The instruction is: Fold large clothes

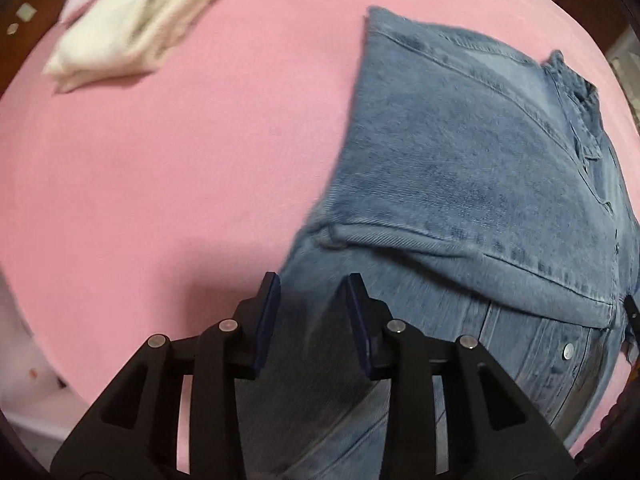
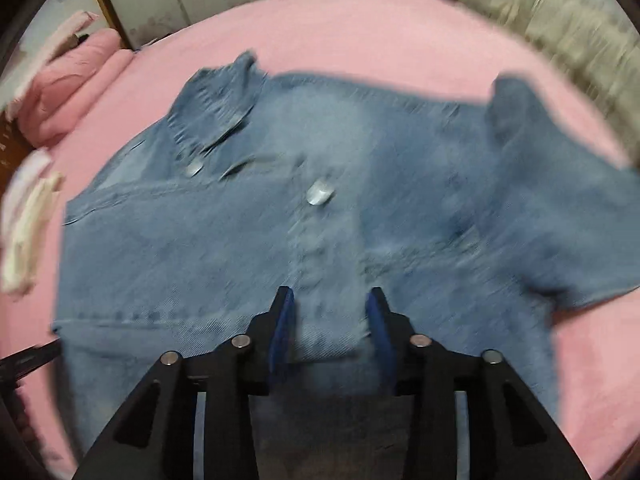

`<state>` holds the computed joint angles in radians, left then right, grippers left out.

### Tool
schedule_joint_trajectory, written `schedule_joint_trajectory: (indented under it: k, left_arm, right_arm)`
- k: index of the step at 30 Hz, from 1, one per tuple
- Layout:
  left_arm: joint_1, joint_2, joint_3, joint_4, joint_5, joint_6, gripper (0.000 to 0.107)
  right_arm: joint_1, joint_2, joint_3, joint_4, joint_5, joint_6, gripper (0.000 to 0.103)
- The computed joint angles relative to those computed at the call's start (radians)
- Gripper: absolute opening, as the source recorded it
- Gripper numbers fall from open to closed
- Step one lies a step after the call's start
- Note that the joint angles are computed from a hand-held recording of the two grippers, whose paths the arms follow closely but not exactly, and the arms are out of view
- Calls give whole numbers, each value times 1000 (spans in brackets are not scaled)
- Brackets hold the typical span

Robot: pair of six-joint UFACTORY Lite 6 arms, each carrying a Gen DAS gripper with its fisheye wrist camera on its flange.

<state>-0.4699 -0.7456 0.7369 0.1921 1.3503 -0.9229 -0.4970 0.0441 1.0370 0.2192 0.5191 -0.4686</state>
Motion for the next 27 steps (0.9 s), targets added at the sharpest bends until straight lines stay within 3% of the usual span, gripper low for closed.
schedule_joint_trajectory:
  k: [2,4,7,8,10,13,16,19,22,24,27]
  left_arm:
    - [-95,-10,64,36,46,-91,31]
    - [-147,-6,121,31,10,-120,31]
    - [-97,89,171,-108,-137,27,25]
    - [-92,119,173,-140,-176,58,12]
    - [-44,229,173,-262,-268,173,8]
    - [-31,369,171,-330,-311,198,8]
    - [-20,346,103,-319,-355,162,7]
    - [6,238,12,-224,-302,123,1]
    - [251,67,-116,-359,-295,324,1]
    - [373,37,-134,-434,-281,435,1]
    - [273,77,-97,-357,-279,302,1]
  right_arm:
    - [-2,-10,45,-24,39,28,42]
    - [-28,48,155,119,179,-100,32]
    - [-50,124,185,433,418,-360,9]
    - [-21,146,176,499,485,-389,6]
    - [62,164,141,587,542,-414,4]
    - [228,225,98,689,528,-399,4]
    - [313,295,64,722,431,-401,2]
    - [219,298,35,735,420,-439,0]
    - [27,222,23,593,357,-398,0]
    - [-95,178,20,491,302,-375,0]
    - [-152,131,54,378,301,-360,0]
